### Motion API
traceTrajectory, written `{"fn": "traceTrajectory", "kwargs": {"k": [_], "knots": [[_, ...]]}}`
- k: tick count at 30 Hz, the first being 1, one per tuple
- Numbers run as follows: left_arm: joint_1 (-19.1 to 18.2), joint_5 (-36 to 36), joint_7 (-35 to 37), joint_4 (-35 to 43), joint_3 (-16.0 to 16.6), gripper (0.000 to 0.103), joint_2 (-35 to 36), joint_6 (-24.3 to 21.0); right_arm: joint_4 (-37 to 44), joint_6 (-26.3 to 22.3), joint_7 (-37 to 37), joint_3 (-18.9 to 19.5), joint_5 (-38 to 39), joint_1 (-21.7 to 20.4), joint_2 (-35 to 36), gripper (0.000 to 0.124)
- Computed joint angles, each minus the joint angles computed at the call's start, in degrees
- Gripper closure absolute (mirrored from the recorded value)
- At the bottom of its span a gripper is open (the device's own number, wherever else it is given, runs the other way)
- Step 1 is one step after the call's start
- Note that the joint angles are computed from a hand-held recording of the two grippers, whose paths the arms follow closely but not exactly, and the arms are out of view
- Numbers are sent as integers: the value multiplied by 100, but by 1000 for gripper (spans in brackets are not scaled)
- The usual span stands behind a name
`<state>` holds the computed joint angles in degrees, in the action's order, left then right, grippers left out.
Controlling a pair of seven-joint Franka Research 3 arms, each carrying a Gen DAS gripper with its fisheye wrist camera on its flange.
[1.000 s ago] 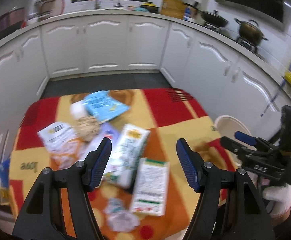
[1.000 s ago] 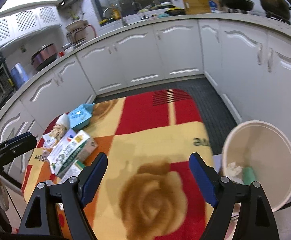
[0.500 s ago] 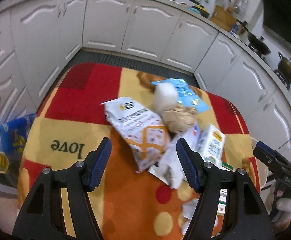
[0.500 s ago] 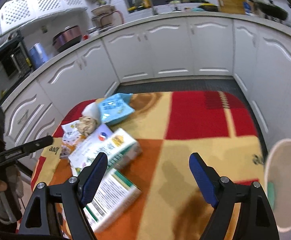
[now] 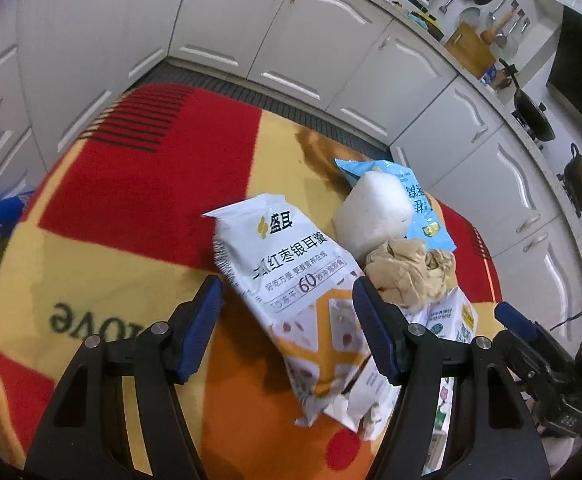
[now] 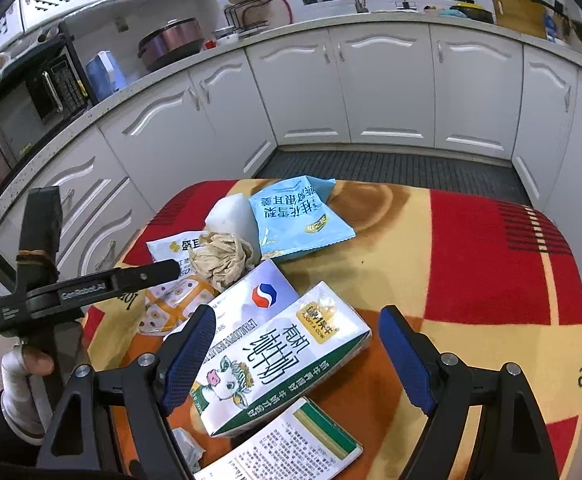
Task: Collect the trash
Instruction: 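Move both open grippers back toward the remaining trash on the table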
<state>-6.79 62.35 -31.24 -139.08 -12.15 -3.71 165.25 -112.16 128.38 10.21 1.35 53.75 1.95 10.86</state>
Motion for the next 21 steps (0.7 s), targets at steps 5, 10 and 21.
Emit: {"fn": "traceTrajectory", "kwargs": {"k": [5,10,21], "knots": [[6,-40,188,139,62,37,150,23,135,-15,86,8,-20,-6,70,42],[-22,-48,243,233,121,37,292,66,174,-27,104,46,5,13,74,42],[-38,404,-87,264,227,47,360,198,121,66,82,98,-47,132,60,42]]}}
